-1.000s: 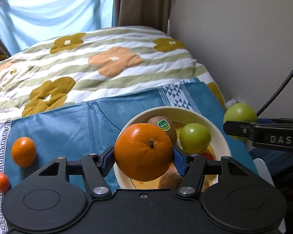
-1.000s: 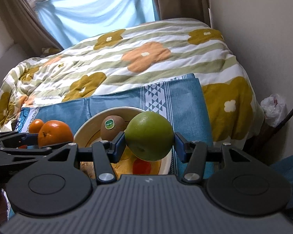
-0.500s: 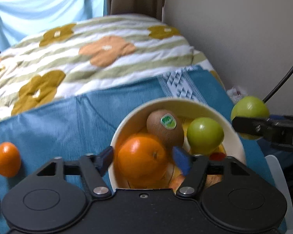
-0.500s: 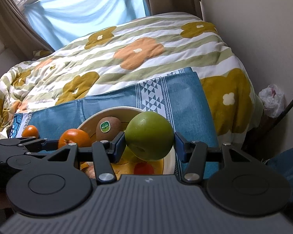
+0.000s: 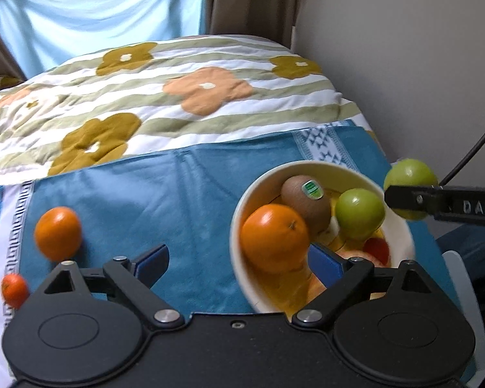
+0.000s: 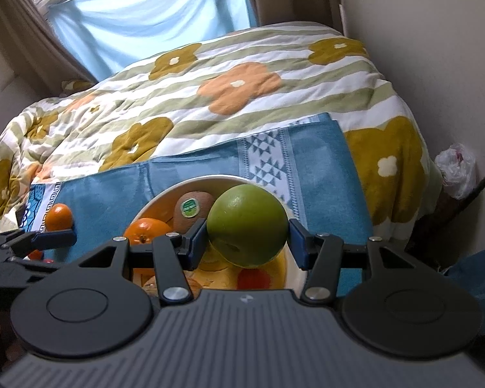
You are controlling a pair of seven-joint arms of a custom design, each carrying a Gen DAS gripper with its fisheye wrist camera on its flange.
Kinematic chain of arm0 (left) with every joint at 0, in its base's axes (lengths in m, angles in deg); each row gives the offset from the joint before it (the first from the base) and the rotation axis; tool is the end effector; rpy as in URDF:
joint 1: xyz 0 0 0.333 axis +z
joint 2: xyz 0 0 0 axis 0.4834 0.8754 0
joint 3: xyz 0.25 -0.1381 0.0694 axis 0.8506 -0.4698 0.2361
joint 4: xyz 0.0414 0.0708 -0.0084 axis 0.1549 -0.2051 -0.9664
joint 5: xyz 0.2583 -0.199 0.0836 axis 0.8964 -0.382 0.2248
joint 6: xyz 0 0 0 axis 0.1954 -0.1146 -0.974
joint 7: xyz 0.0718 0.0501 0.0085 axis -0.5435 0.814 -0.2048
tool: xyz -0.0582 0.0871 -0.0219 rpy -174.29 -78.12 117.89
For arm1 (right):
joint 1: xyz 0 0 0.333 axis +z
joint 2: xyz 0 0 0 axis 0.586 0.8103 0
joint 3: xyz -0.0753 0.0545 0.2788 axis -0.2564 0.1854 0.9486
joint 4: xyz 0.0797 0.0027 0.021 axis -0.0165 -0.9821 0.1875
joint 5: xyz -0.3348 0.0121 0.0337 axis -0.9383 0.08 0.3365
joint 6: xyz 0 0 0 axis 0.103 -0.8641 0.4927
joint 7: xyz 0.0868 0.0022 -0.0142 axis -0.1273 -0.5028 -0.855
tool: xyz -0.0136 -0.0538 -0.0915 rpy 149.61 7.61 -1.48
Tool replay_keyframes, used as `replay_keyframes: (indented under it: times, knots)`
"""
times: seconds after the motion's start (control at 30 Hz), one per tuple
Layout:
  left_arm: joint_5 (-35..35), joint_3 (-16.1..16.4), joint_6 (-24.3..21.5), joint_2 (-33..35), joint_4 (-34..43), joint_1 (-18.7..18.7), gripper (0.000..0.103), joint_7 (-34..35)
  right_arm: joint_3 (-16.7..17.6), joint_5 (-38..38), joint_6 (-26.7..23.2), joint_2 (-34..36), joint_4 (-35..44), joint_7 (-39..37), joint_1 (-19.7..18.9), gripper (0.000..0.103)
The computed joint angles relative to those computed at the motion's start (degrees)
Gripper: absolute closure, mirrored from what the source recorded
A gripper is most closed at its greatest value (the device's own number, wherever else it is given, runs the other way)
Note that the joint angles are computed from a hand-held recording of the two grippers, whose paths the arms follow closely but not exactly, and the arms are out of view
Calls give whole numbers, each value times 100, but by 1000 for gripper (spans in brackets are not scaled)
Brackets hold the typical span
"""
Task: Organize fruits
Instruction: 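Lower the green apple into the bowl and open the right gripper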
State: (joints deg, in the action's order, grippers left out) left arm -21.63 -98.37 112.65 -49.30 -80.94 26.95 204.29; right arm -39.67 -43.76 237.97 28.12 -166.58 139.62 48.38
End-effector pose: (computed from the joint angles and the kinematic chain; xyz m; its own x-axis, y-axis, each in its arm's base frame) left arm 0.6504 -0.1538 0.4630 -0.5691 -0.8199 0.0624 -0.6829 0.4289 -0.5914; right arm 0.5752 0.1137 0.4777 -0.3217 -0.9184 -0.2301 -0.6836 0.3935 -0.6147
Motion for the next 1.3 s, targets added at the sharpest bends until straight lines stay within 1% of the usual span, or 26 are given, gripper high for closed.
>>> replay_keyframes:
  times: [0.17, 0.27, 0.4, 0.57, 0.7, 0.73, 0.8, 0.83, 0.87, 1.03, 1.13, 1.3]
  knots:
    - [-208, -6, 446, -314, -540, 136, 8, 60, 78, 114, 18, 272, 323, -314, 82, 35]
    - [-319, -20, 591, -440, -755, 203, 8, 126, 113, 304, 61, 459, 511, -550, 131, 35]
    - [-356, 4, 684, -510, -882, 211, 8, 102, 17, 269, 62, 661, 708, -691, 293, 35]
    - [-351, 31, 701, -535, -971, 216, 8, 75, -71, 283, 140, 811, 786, -804, 399, 35]
    - [-350, 30, 768, -589, -1081, 221, 8, 91, -185, 136, 398, 812, 676, -788, 490, 34]
    - [-361, 20, 815, -619, -1136, 222, 8, 115, -271, 10, 527, 775, 599, -689, 554, 28]
    - [-342, 25, 876, -646, -1194, 204, 8, 126, -575, -479, 606, 689, 502, -247, 800, 8]
    - [-335, 26, 920, -671, -1243, 192, 8, 123, -683, -719, 596, 654, 471, -7, 886, 4]
    - [-343, 20, 935, -688, -1272, 192, 8, 125, -733, -891, 576, 611, 428, 193, 917, 2]
    - [-443, -16, 1007, -810, -1445, 195, 8, 152, -471, -827, 543, 408, 165, 322, 606, 2]
    - [-533, -40, 1079, -908, -1563, 196, 8, 208, -404, -910, 512, 276, 25, 433, 527, 2]
    - [-668, -47, 1217, -1124, -1809, 165, 8, 276, -323, -1258, 557, 28, -203, 683, 442, 2]
